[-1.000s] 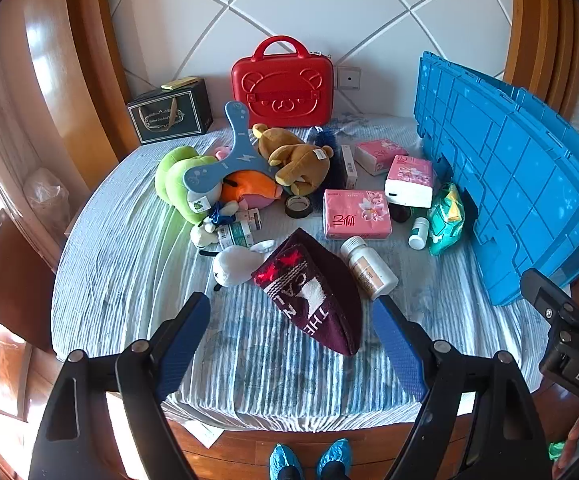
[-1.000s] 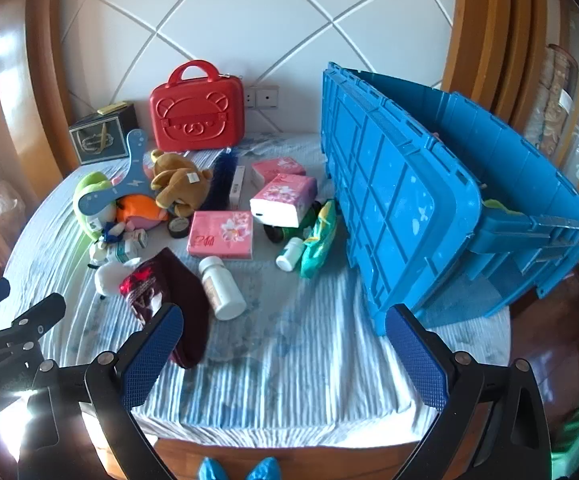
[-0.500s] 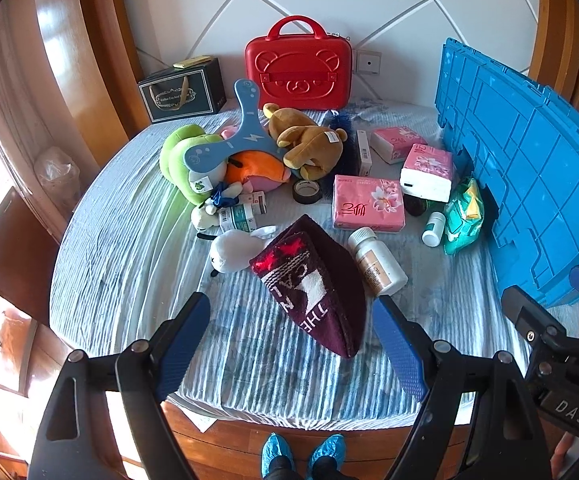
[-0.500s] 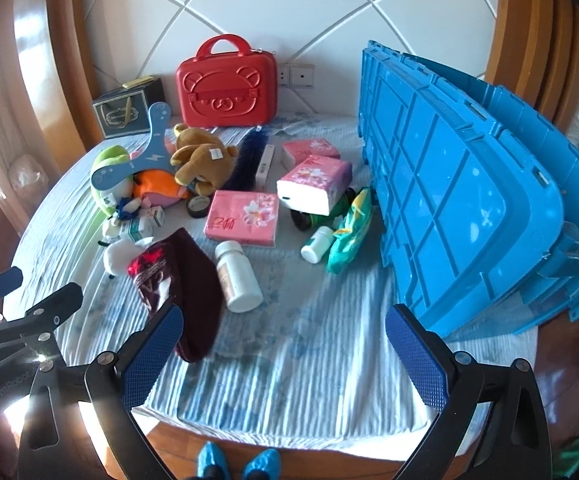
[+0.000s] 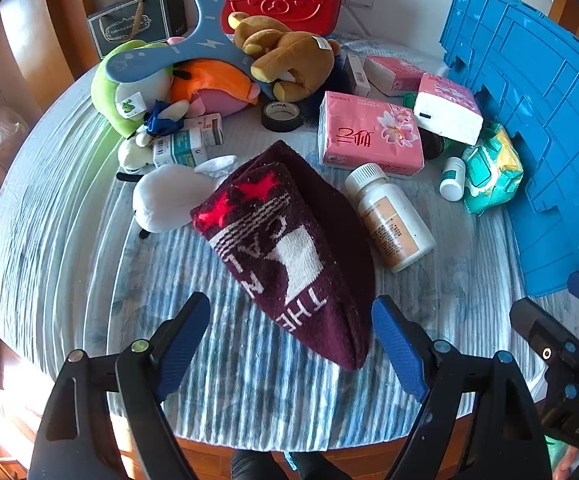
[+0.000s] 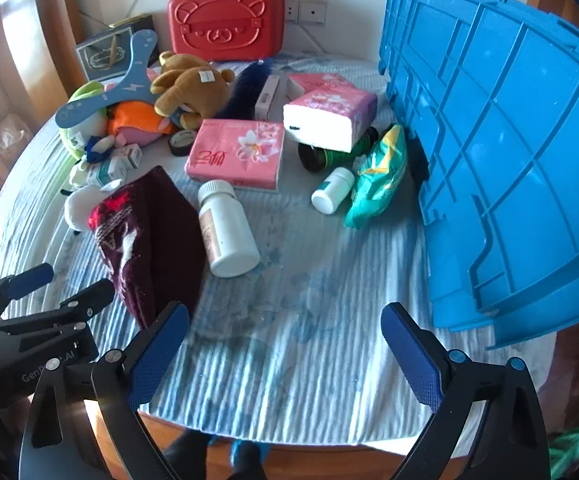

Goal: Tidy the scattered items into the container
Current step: 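Grasp the maroon star-patterned knit hat with left gripper while right gripper grasps the white plastic bottle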

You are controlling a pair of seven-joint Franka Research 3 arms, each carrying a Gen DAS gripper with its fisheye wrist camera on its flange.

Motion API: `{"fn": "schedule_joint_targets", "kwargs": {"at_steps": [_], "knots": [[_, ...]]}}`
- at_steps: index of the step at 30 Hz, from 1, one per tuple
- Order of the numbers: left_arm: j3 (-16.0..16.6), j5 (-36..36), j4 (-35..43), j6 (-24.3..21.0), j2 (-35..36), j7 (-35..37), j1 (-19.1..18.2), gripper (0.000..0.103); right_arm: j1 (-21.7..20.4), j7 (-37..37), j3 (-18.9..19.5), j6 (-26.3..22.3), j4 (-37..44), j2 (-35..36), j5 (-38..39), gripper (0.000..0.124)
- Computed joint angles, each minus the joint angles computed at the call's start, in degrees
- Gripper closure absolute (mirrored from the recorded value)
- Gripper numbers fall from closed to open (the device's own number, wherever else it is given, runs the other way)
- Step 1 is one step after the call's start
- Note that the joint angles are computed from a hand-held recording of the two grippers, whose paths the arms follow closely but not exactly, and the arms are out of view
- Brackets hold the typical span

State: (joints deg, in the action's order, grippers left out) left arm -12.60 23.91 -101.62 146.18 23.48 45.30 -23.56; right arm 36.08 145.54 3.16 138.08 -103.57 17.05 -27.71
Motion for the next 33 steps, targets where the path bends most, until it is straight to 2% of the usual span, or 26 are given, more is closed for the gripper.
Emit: {"fn": "schedule_joint_targets", "kwargs": {"at_steps": [2, 4, 10, 14, 21, 24, 27, 28, 31, 33], "knots": [[0.1, -0.8, 1.7, -1.1, 1.4, 2.1, 1.0, 0.020, -0.4, -0.7, 0.2, -0.5, 1.9, 1.9, 1.8, 0.028], [0.2, -1.8, 1.5, -0.2, 1.5, 4.1, 2.7, 0.020, -0.3, -1.4, 0.0, -0.9, 4.5, 4.1, 3.0, 0.032], [-1.6, -7.9, 2.0, -0.5, 3.1, 13.9, 7.3, 0.020, 0.7, -3.3, -1.3, -1.0, 13.0, 11.5, 7.4, 0.040], [-1.8, -9.3, 5.6, -1.5, 6.1, 17.2, 6.2, 0.020, 1.2, -5.3, -2.2, -1.5, 17.5, 14.9, 9.9, 0.054], [0.4, -9.2, 13.6, -7.0, 12.7, 12.5, 2.2, 0.020, -1.0, -15.0, -1.5, -2.0, 23.4, 20.3, 16.1, 0.053], [1.2, -8.9, 15.4, -7.0, 14.7, 9.3, 1.2, 0.020, -2.1, -21.2, -0.8, -3.9, 27.8, 24.2, 19.6, 0.053], [1.2, -9.1, 16.9, -6.3, 16.1, 7.0, 1.1, 0.019, -2.3, -24.4, -1.5, -4.4, 30.2, 26.5, 21.3, 0.053], [1.5, -9.2, 17.2, -6.0, 16.5, 5.6, 0.9, 0.017, -2.8, -25.6, -1.3, -4.1, 30.5, 26.9, 22.4, 0.053], [3.0, -7.3, 17.9, -5.5, 17.3, 1.4, -0.5, 0.001, -3.6, -28.0, -1.6, -4.6, 31.8, 28.4, 24.5, 0.053], [2.6, -6.5, 17.5, -3.7, 17.6, 1.5, -0.2, 0.000, -3.5, -28.5, -2.3, -7.0, 33.3, 29.7, 24.9, 0.053]]}}
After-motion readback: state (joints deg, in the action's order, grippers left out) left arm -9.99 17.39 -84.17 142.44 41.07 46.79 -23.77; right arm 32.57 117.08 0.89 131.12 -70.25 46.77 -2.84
